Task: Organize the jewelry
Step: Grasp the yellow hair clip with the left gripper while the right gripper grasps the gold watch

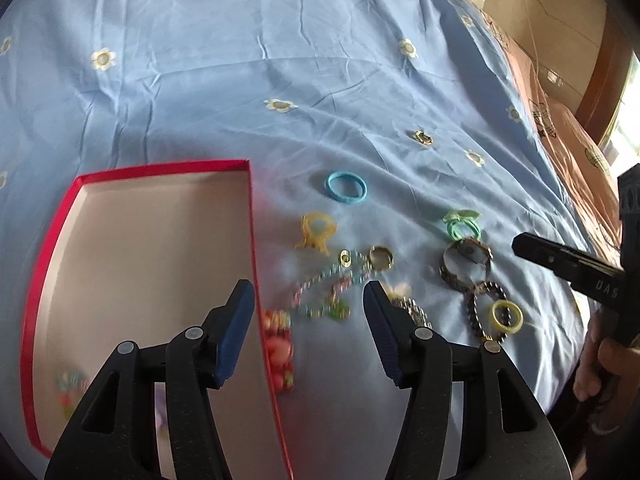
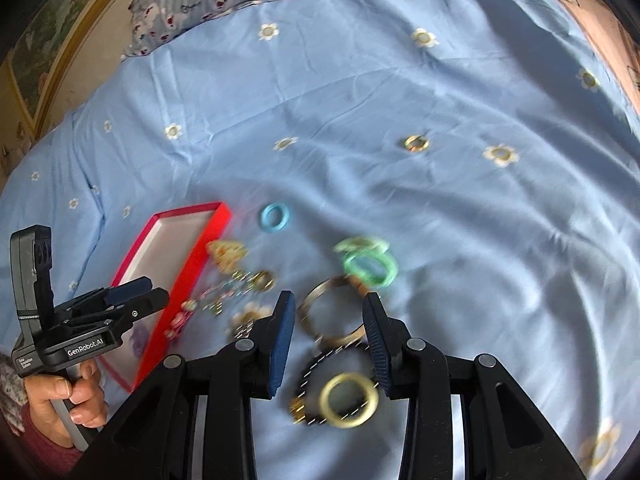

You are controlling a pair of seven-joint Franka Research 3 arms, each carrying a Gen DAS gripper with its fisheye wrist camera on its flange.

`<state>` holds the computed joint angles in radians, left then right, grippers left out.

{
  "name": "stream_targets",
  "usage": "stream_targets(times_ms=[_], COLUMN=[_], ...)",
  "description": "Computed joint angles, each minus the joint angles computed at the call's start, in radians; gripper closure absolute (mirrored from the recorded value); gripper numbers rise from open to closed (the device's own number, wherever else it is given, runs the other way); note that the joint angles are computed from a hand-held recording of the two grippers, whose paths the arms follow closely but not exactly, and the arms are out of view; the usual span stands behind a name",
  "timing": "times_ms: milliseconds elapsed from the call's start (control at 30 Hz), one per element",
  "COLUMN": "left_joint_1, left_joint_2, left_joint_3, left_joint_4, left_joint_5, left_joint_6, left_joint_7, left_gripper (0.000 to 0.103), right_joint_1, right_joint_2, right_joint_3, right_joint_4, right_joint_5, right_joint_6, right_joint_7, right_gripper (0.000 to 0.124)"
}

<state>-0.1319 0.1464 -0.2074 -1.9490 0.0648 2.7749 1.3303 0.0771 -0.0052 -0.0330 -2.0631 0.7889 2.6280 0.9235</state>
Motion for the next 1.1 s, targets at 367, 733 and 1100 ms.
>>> stream_targets(times_ms=[367,733,1100], left_joint_1=[-0.01,-0.003,0.029], left_joint_2=[0.19,0.272,0.17], left_joint_3=[0.0,-0.02,-0.042], left_joint_4=[0.245,0.346,0.21], left_joint_5=[0.054,0.035,-0.045], left_joint_6=[-0.136,-0.203,-0.085], left_joint_7=[0.032,0.071,0.123], left_gripper=[0.047,0.081,0.08], right_joint_1=[-0.042,-0.039,-0.028], right_joint_2=[0.138,0.147,0.089], right_joint_3=[0.01,0.019,0.03], right_joint_4=[0.164,0.126,0.069], right_joint_5=[-0.1,-0.15,-0.081], right_joint_6=[-0.099,-0.104,-0.046], right_joint_7=[0.067,0.07,0.0], right_gripper=[0.086,0.099,0.115])
